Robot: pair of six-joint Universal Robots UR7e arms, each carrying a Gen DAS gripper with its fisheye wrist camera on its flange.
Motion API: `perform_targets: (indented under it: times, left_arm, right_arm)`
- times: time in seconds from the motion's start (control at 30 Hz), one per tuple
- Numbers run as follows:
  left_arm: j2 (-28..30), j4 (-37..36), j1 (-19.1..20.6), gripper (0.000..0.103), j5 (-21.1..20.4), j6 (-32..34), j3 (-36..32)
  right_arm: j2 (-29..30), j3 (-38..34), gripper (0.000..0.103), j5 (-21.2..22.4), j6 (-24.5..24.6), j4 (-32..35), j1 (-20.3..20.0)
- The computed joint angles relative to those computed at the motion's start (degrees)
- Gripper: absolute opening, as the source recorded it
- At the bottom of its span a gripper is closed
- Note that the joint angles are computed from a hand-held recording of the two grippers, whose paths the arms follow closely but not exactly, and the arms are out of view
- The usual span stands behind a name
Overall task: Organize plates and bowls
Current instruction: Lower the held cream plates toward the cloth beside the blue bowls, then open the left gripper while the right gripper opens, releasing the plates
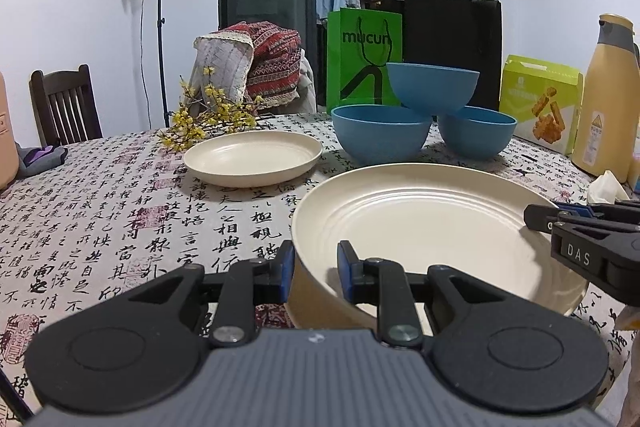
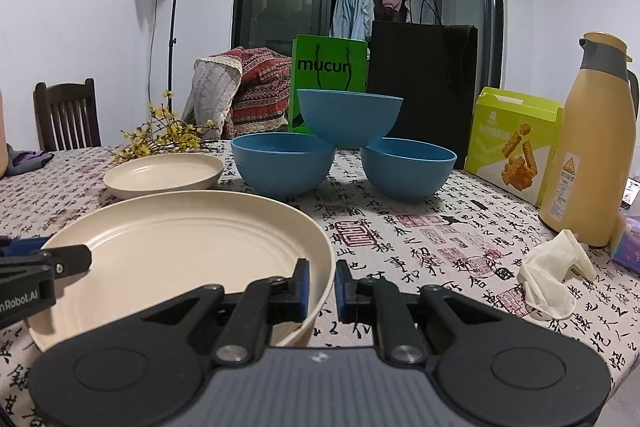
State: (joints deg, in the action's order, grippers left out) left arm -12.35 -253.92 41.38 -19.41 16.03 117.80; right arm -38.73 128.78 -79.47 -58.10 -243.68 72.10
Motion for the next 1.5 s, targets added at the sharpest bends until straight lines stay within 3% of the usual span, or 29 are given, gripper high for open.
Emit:
perform_targets:
  times: [0.8, 1.1, 1.37, 1.5]
  left_arm:
    - [-3.8, 14.1, 2.1, 0.023, -1.7, -13.1, 2.8]
    - [-4.5, 14.1, 2.5, 0.025, -3.3, -14.5, 3.5]
    - [-4.2, 9.1, 2.4, 0.037, -5.6, -12.9, 4.3]
    - [-2.8, 4.2, 1.6, 0.061, -4.6, -9.2, 3.3]
  right_arm:
    - [3.3, -2.0, 0.013, -0.8, -1.4, -3.4, -0.2]
    - [3.7, -2.4, 0.014, -1.1, -1.6, -3.8, -0.1]
    - [2.9, -2.1, 0.015, -0.8, -0.6, -2.7, 0.0]
    - [1.9, -1.9, 0.022, -0.3, 1.1, -1.5, -0.2]
